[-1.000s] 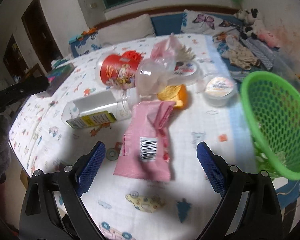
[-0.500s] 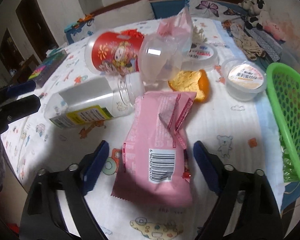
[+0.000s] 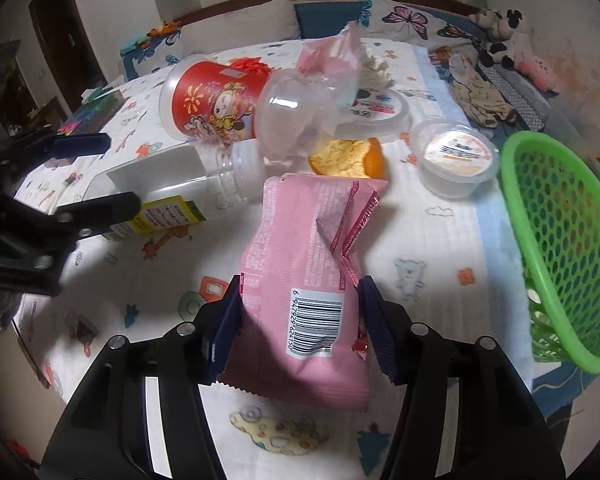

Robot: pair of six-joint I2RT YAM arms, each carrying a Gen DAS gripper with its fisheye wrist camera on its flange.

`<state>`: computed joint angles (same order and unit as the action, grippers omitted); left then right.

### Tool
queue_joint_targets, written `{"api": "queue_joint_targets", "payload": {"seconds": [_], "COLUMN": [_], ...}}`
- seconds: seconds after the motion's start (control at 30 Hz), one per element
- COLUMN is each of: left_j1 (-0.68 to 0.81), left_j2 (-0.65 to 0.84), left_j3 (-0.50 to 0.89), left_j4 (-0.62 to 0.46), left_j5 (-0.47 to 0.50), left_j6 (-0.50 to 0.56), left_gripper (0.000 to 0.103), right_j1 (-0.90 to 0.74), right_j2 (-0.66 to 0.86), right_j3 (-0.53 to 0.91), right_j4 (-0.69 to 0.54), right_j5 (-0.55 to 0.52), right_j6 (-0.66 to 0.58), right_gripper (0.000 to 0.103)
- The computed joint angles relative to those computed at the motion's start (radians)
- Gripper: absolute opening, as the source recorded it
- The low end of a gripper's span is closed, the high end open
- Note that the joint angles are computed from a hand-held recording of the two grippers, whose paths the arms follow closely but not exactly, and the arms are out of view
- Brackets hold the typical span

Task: Collect trash
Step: 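Grasp the pink snack bag with the right gripper while the left gripper grasps the clear bottle, then drop the pink bag into the basket with the right gripper while the left gripper drops the bottle in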

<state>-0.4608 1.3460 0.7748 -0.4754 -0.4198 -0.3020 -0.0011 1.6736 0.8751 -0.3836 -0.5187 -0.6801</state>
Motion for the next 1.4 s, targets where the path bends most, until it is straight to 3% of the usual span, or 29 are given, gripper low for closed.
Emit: {"api": "queue_joint_targets", "payload": {"seconds": [0.47,0.63,0.87,1.4], "left_j1": [0.053,0.053,0.035,-0.102], "left_j2": [0.162,0.199,0.167,0.092], "left_j3": [0.055,0.068,0.051,0.117], "left_j4": [0.064,0.079,0.083,0.003], "left_j5": [0.088,0.096,0.108,0.106], "left_j6": [0.141,0.145,0.083,-0.103], "left_gripper": [0.085,0.077,0.064,0.061], "right_j1": [-0.123,-0.155,-0.214,-0.371], "right_j2": [-0.005,-0.006,0.012,0.172], "right_j3": [0.080,0.106,0.149,0.382], "right_j4": [-0.134,-0.161,-0.186,-0.211], "right_j5": [-0.086,-0.104,-0.130,-0.167], "right_j6": [-0.046,-0.053,-0.060,-0.029], "right_gripper": [0.057,0.057,0.057,0.058]}}
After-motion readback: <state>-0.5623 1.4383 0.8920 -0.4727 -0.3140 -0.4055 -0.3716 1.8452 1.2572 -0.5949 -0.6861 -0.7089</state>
